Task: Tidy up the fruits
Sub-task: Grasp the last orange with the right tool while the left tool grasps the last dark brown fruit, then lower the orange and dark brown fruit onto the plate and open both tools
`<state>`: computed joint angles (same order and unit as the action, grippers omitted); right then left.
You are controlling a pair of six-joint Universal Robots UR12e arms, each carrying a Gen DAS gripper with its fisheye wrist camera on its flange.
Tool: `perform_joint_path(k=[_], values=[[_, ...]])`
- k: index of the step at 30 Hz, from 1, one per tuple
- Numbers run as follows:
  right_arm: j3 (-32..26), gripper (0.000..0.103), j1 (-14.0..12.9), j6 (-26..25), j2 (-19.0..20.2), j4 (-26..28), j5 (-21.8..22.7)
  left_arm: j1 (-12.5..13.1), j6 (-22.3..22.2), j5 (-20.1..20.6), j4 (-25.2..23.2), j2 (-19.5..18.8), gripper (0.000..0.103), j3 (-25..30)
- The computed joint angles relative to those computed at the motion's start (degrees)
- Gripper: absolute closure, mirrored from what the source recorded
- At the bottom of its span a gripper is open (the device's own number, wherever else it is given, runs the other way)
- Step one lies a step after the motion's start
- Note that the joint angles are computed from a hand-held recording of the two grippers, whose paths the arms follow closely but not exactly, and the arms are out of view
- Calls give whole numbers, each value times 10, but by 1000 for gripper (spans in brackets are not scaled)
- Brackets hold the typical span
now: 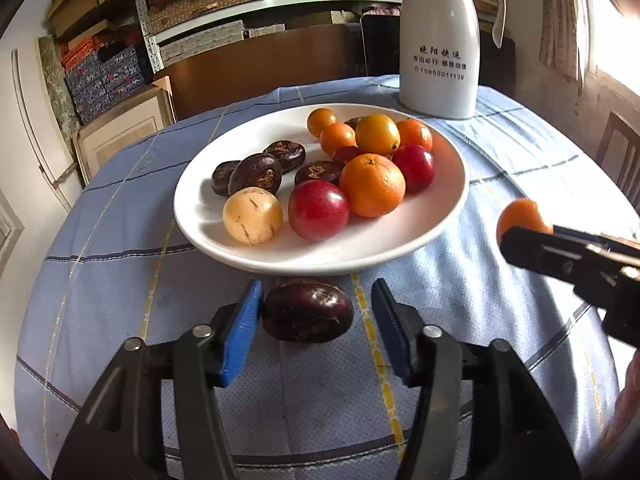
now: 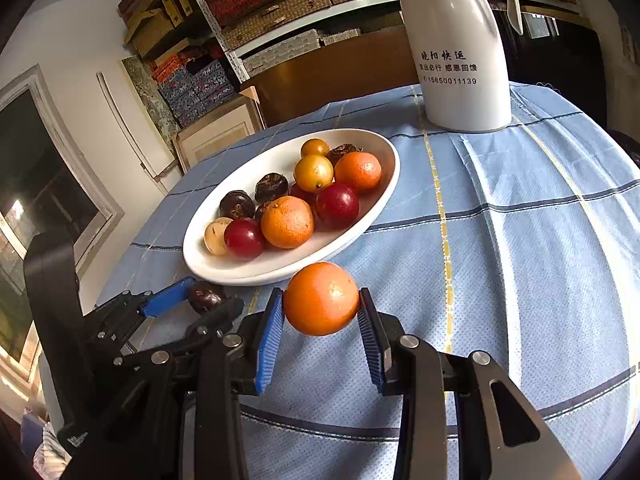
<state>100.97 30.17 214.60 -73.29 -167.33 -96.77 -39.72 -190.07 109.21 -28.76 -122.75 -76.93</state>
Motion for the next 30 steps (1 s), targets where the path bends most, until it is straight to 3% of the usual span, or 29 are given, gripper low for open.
perform_joint_path(k=[4, 24, 30], values=[[0, 65, 1, 0, 0, 0, -1, -1, 6, 8, 11, 1, 59, -4], [10, 65, 1, 8, -5, -23, -7, -8, 13, 38, 67, 22, 60, -33], [1, 66, 3, -11, -8, -55, -29, 10, 0, 12, 58, 29, 60, -10]])
